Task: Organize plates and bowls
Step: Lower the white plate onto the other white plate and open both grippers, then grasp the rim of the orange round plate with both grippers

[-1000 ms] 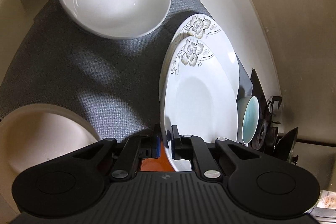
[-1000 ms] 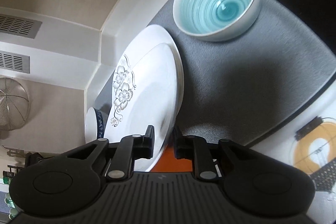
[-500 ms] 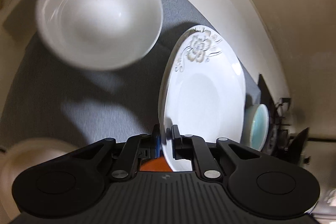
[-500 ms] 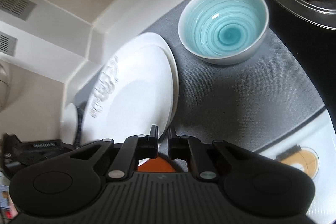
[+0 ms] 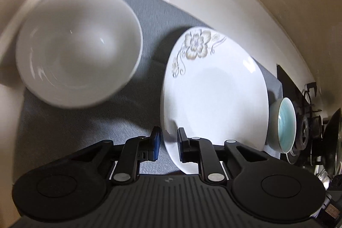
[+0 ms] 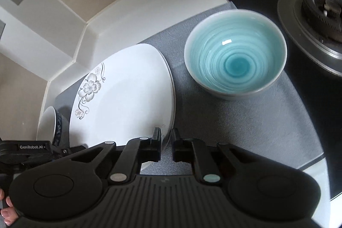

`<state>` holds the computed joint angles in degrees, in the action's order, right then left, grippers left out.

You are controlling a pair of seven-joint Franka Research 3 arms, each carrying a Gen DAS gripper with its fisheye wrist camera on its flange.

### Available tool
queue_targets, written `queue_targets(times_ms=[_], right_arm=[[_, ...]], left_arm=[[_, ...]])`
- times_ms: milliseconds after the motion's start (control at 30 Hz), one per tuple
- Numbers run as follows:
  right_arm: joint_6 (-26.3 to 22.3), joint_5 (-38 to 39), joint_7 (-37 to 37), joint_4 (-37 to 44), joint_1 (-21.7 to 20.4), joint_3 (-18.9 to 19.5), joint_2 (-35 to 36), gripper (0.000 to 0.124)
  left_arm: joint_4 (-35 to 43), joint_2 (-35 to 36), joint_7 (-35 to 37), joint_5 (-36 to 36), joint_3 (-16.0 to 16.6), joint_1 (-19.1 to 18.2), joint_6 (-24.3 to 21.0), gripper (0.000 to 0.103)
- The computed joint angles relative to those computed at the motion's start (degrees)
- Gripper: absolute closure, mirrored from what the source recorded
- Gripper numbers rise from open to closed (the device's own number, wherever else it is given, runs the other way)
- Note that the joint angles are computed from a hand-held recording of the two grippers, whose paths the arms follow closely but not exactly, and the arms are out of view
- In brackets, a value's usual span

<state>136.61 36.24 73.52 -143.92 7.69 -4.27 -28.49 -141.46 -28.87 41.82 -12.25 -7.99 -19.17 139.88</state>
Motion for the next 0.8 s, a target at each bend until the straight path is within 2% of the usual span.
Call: queue_targets(times_ms=[67, 100, 200, 267, 367, 533, 600, 667, 700, 733, 767, 800], right_arm=[[0.3, -0.55, 0.02, -0.04, 0.0, 0.35, -0.28, 0.099], [0.04, -0.38, -0.34, 0.07, 0.18, 0.05, -0.21, 0.098], [-0.75, -0.61, -0.39, 0.57, 0.27, 0.09, 0.75, 0.098], [-0.27, -0.88, 0.19, 0.62, 0.15, 0.53, 1.35, 0.108], [0.33, -0.16, 0.15, 0.32, 0.52, 0.63, 1.24, 0.113], [-0.01, -1.22, 0.23, 0.54, 0.58, 0.78, 1.4, 0.111], [-1.85, -3.14, 1.81, 1.08, -0.27, 1.11, 0.99, 0.101], [-2.74, -3.0, -0.41, 0.16, 0.01, 0.15, -1.23, 0.091], [-3.56, -3.11, -1.61, -0.51, 0.06, -0.25, -2.66, 0.089], [-4.61, -3.25, -2.86, -1.29, 0.08, -0.66, -4.14, 0.084], [-5.98, -3.48, -4.03, -2.13, 0.06, -1.02, -5.57, 0.082], [-7.68, -3.71, -5.14, -2.99, 0.05, -1.37, -6.89, 0.082]], left_arm=[[-0.47, -0.78, 0.46, 0.14, 0.27, 0.1, 0.79, 0.085], [-0.71, -0.97, 0.94, 0.43, 0.3, 0.08, 1.26, 0.085], [-1.15, -0.6, 1.48, 1.37, 0.26, 0.45, 2.17, 0.087], [-1.04, 0.43, 1.6, 1.48, 0.26, 0.44, 3.39, 0.09], [-0.89, 1.43, 2.74, 1.0, 0.72, 0.13, 4.59, 0.091], [-0.73, 1.75, 4.06, 1.55, 0.57, 0.33, 4.6, 0.09], [0.54, 1.24, 3.57, 3.82, -0.66, 0.96, 1.69, 0.09], [0.9, -0.59, 4.66, 5.07, -1.27, 0.21, -0.17, 0.084], [0.49, -1.88, 5.81, 5.11, -1.31, -0.67, -0.2, 0.076], [0.04, -3.28, 6.92, 5.4, -1.57, -1.57, -0.23, 0.062], [-0.28, -4.47, 8.02, 6.01, -2.04, -2.43, -0.5, 0.055], [-0.46, -5.24, 8.88, 6.79, -2.63, -3.14, -0.83, 0.044]])
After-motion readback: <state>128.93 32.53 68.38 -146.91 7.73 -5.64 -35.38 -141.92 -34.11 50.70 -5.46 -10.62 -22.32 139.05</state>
